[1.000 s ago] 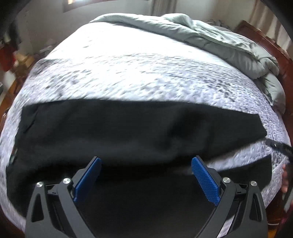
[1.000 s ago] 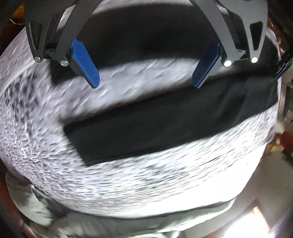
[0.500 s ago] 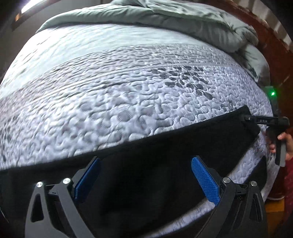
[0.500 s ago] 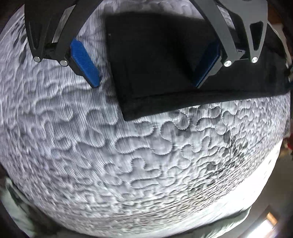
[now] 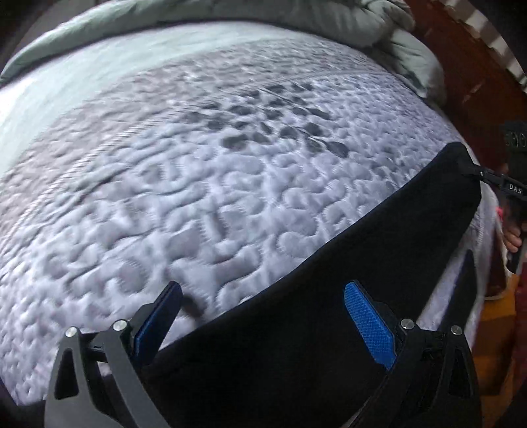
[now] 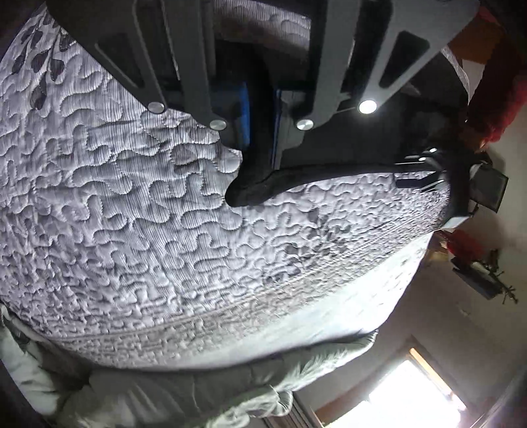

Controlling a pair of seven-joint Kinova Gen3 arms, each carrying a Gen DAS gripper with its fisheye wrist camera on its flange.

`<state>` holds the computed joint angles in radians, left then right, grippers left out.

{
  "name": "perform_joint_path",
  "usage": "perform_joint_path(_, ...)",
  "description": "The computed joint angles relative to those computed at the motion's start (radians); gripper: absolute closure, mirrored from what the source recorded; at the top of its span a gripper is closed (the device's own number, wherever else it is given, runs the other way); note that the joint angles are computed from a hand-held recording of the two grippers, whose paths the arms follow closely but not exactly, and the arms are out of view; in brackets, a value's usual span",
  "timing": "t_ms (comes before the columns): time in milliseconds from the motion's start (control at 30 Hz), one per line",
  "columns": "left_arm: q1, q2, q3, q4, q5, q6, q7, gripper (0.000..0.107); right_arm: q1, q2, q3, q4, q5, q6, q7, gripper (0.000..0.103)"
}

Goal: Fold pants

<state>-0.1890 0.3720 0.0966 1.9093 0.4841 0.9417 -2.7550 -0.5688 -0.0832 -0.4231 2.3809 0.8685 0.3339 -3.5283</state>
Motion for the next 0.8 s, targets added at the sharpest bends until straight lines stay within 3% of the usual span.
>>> perform_joint_path(100, 0.019, 0.037, 0.009, -0.035, -0.027, 0.037, -0.02, 0.008, 0.002, -0.038, -0.008, -0.009, -0.02, 0.01, 0.039, 0.094)
perform_joint_path(233, 0.016, 0.074, -0.014, -0.094, -0.012, 0.163, -0.095, 0.01, 0.024, -0.075, -0.066, -0.025, -0.023, 0.056, 0.038, 0.095)
perform_joint_path(300, -0.007, 0.085, -0.003, -0.108, -0.02, 0.227, -0.128, 0.024, 0.04, -0.097, -0.097, -0.025, -0.016, 0.073, 0.02, 0.095)
perform_joint_path(367, 0.033, 0.063, -0.052, -0.096, -0.037, 0.227, -0.159, 0.071, 0.061, -0.112, -0.124, -0.022, -0.006, 0.081, -0.002, 0.095)
perform_joint_path(433, 0.034, 0.045, -0.071, -0.076, -0.038, 0.21, -0.171, 0.095, 0.086, -0.124, -0.156, -0.016, 0.009, 0.082, -0.038, 0.095)
perform_joint_path(567, -0.027, -0.076, -0.132, 0.019, 0.072, 0.201, -0.292, 0.102, 0.069, -0.115, -0.214, -0.037, 0.007, 0.186, -0.087, 0.096)
perform_joint_path(667, -0.149, -0.215, -0.119, 0.11, 0.124, 0.224, -0.414, 0.102, 0.024, -0.111, -0.277, -0.044, 0.033, 0.306, -0.19, 0.097)
perform_joint_path(733, -0.187, -0.307, -0.173, 0.166, 0.128, 0.279, -0.495, 0.102, 0.016, -0.093, -0.35, -0.059, 0.022, 0.387, -0.221, 0.097)
perform_joint_path(800, -0.169, -0.4, -0.266, 0.234, 0.131, 0.288, -0.576, 0.102, -0.01, -0.065, -0.424, -0.072, 0.02, 0.469, -0.28, 0.098)
